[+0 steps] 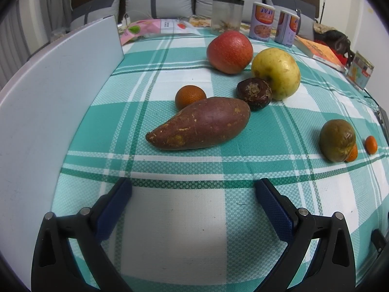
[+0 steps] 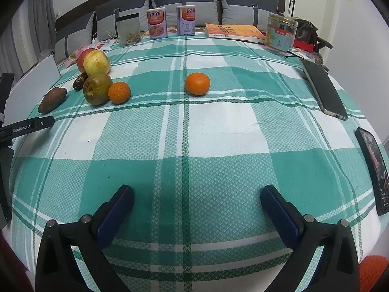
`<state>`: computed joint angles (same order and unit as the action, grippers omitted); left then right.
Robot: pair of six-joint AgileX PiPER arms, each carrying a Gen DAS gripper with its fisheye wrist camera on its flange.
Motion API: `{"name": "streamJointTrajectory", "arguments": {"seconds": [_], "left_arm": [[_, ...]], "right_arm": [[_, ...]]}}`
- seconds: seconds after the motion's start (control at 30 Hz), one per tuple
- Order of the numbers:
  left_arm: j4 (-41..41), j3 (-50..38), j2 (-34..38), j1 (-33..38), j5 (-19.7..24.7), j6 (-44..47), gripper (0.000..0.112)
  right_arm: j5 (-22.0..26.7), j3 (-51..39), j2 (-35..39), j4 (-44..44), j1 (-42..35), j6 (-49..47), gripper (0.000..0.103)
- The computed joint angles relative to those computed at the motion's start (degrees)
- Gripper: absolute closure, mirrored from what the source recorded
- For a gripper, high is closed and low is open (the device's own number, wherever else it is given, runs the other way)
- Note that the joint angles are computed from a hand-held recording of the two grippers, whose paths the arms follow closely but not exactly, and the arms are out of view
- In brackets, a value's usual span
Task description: Organize fruits
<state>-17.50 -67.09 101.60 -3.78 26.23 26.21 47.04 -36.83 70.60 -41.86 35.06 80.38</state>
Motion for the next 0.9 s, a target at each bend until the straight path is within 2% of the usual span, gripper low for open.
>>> {"name": "streamJointTrajectory", "arguments": {"seconds": [0.9], "left_arm": [[0.0,-0.1,0.2,0.1,0.0,0.1,0.010]], "right_arm": [[0.2,0.4,0.0,-1.3,0.7,1.8,0.000]]}}
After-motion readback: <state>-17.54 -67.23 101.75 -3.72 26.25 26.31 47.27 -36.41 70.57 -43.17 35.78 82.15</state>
